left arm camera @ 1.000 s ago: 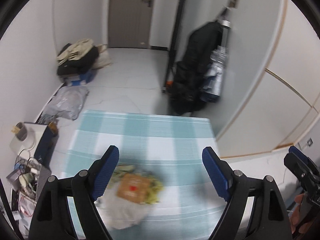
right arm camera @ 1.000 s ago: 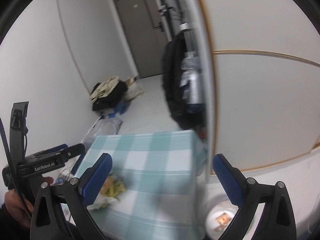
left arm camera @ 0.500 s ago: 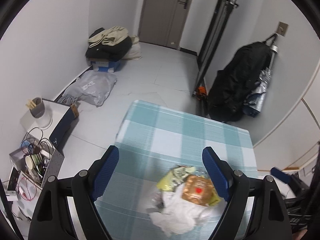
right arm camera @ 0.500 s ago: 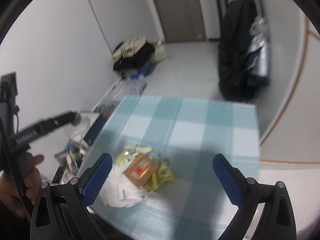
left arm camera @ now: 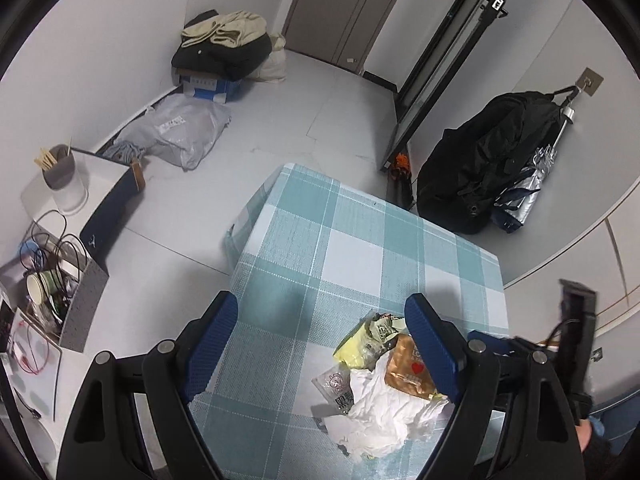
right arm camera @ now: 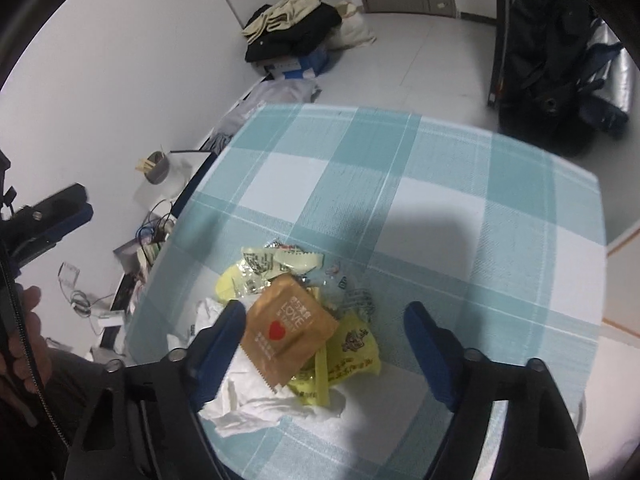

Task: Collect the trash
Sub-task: 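Close the right tool on the second gold LOVE wrapper and lift it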

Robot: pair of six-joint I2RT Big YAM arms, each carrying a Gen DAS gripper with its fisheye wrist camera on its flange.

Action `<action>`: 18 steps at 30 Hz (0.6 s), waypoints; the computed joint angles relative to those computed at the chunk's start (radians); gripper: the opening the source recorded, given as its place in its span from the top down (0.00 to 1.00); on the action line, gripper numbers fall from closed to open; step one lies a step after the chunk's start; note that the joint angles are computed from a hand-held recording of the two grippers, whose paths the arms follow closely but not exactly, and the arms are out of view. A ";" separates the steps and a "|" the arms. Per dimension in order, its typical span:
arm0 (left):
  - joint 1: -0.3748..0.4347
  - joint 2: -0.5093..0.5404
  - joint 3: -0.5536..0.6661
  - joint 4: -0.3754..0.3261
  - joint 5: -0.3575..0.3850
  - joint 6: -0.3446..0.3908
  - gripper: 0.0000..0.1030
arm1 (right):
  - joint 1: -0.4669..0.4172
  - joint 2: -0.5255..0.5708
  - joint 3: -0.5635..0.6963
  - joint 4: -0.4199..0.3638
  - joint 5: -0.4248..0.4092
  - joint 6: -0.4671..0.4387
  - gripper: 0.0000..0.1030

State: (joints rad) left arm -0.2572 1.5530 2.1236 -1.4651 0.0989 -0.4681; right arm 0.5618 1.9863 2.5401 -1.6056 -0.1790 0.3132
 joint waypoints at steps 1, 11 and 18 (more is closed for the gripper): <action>0.002 0.002 0.003 -0.001 0.004 0.000 0.19 | -0.002 -0.008 -0.023 0.014 -0.016 0.004 0.30; 0.008 0.016 0.007 -0.023 0.022 0.019 0.19 | -0.010 0.030 0.008 -0.039 -0.071 0.049 0.64; 0.012 0.016 0.004 -0.028 0.019 0.020 0.19 | -0.008 0.037 0.021 -0.057 -0.068 0.047 0.91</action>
State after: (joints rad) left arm -0.2454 1.5694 2.1277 -1.4936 0.1178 -0.4480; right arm 0.5538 2.0229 2.5610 -1.6621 -0.2466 0.3600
